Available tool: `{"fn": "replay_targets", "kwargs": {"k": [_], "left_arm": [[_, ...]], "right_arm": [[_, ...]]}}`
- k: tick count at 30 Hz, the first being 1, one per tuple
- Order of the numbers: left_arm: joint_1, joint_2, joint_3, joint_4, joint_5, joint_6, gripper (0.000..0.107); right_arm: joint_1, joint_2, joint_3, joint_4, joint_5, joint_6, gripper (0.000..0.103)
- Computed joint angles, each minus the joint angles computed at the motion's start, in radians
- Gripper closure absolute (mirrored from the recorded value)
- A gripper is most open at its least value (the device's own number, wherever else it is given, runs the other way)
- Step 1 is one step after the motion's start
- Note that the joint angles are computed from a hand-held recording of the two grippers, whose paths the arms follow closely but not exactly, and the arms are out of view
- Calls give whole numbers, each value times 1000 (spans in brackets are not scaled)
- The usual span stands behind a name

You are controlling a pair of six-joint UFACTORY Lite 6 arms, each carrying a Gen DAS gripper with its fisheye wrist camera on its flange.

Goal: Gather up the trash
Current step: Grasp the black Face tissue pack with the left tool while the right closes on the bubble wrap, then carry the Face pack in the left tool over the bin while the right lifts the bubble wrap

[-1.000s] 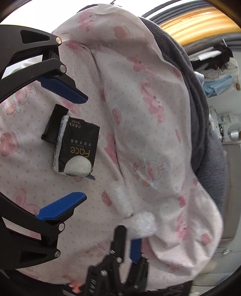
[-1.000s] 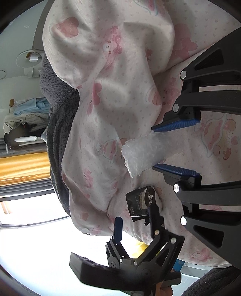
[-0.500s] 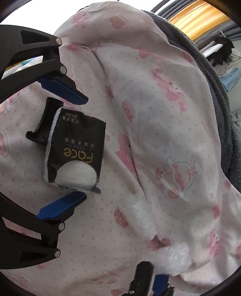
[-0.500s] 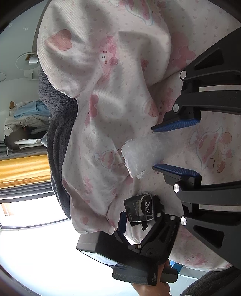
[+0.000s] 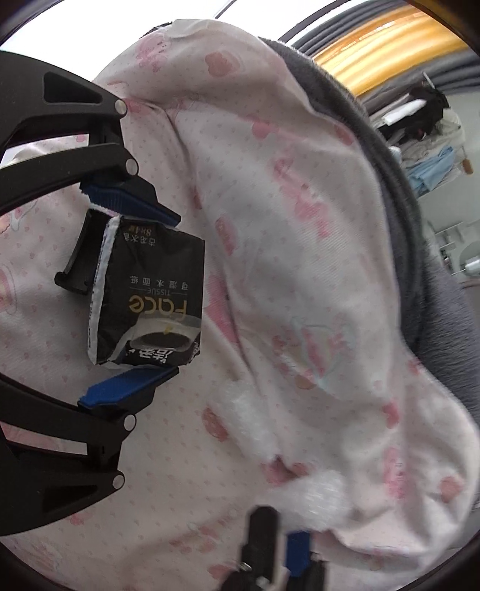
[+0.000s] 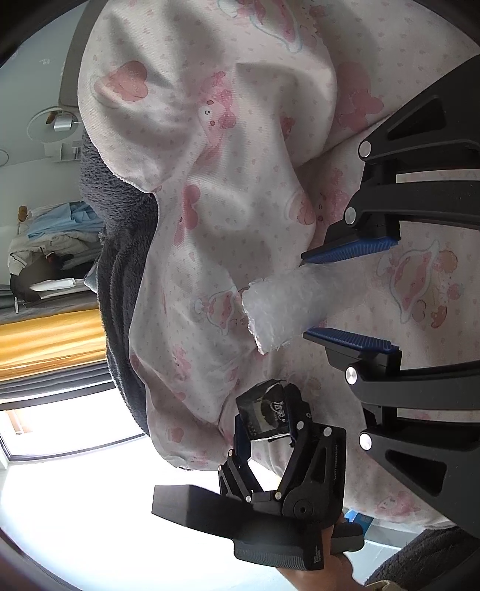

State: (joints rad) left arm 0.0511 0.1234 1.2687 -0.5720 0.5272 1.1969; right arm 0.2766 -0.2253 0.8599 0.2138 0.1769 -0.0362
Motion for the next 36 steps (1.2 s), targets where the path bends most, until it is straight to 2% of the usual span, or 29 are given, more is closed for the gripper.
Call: {"fn": "replay_targets", "kwargs": {"k": [2, 7, 12, 15, 18, 24, 30, 36], "left_arm": [[24, -25, -13, -73, 26, 37, 31], [78, -105, -52, -226, 80, 140, 31], [167, -213, -114, -348, 162, 196, 31], [207, -299, -177, -382, 192, 215, 31], [238, -309, -173, -396, 208, 242, 31], [380, -364, -218, -453, 287, 305, 31], [544, -381, -225, -468, 391, 330, 31], [699, -360, -212, -467, 477, 353, 31]], "right_arm": [[6, -10, -2, 18, 7, 3, 66], [63, -43, 1, -218, 38, 272, 66], [108, -81, -14, -331, 71, 426, 66], [148, -93, -12, -401, 89, 530, 66], [199, -97, 4, -516, 118, 665, 66], [295, -81, 51, -625, 150, 834, 66], [421, 11, 161, -818, 193, 1058, 66], [529, 130, 295, -913, 242, 1167, 66]]}}
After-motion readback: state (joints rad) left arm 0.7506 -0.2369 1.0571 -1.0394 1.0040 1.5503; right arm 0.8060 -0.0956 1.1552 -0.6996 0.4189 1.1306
